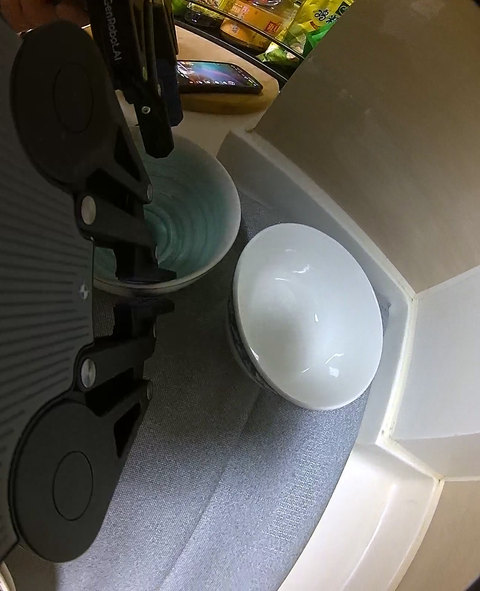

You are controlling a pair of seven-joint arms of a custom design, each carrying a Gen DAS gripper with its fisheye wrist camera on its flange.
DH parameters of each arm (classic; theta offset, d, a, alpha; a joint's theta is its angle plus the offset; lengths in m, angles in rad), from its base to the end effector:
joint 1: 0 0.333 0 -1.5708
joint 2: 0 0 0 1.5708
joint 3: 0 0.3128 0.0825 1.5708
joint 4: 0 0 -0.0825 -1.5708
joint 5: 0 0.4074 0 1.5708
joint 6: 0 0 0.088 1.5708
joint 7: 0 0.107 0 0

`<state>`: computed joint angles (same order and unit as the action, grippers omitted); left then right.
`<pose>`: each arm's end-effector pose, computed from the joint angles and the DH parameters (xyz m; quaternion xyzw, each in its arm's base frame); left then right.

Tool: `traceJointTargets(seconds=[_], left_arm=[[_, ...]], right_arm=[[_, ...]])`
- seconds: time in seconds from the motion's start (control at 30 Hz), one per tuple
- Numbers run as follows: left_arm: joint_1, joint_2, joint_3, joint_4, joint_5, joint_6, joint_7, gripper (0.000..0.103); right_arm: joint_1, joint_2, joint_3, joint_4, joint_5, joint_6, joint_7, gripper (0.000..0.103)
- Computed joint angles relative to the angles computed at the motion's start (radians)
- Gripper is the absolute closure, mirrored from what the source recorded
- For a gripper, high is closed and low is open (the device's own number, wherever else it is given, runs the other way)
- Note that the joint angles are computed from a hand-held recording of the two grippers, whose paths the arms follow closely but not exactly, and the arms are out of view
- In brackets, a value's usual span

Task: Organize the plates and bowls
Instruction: 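Carry the teal bowl into the cream bowl stack and open both tools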

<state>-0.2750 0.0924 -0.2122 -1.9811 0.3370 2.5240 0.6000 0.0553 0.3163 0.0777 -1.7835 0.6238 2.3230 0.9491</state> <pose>0.5593 -0.2966 0.4557 -0.7670 0.5907 -0.2153 0.1284 0.6734 0.0967 0.3891 -0.7911 0.5450 0.0428 0.2745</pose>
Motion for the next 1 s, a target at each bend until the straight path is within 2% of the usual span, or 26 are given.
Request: traceJointTargets(seconds=[0.1, 0.13, 0.17, 0.3, 0.33, 0.37, 0.6, 1.0], left_arm=[[-0.001, 0.019, -0.002, 0.016, -0.016, 0.006, 0.019, 0.048], [-0.001, 0.026, -0.004, 0.019, -0.029, 0.013, 0.034, 0.055], [0.0, 0.032, -0.006, 0.021, -0.047, 0.021, 0.056, 0.073], [-0.015, 0.062, 0.004, 0.052, -0.024, -0.026, 0.04, 0.096], [-0.011, 0.063, 0.005, 0.05, -0.041, -0.023, 0.046, 0.097], [-0.006, 0.063, 0.005, 0.048, -0.061, -0.016, 0.058, 0.097], [-0.002, 0.051, 0.005, 0.04, -0.11, -0.032, 0.073, 0.097], [0.001, -0.052, -0.009, -0.018, -0.094, -0.037, 0.039, 0.097]], right_arm=[[-0.003, 0.003, -0.004, 0.006, -0.006, -0.006, 0.002, 0.085], [-0.003, 0.003, -0.004, 0.006, -0.01, -0.006, 0.004, 0.08], [-0.003, 0.005, -0.004, 0.008, -0.012, -0.007, 0.005, 0.079], [-0.006, 0.01, -0.002, 0.01, -0.013, -0.005, 0.0, 0.079], [-0.007, 0.01, 0.0, 0.01, -0.01, -0.008, -0.006, 0.089], [-0.012, 0.009, 0.005, 0.01, 0.002, -0.016, -0.021, 0.093], [0.004, -0.018, 0.004, -0.013, -0.009, 0.008, -0.031, 0.093], [0.016, -0.109, -0.01, -0.071, 0.029, 0.012, -0.076, 0.092]])
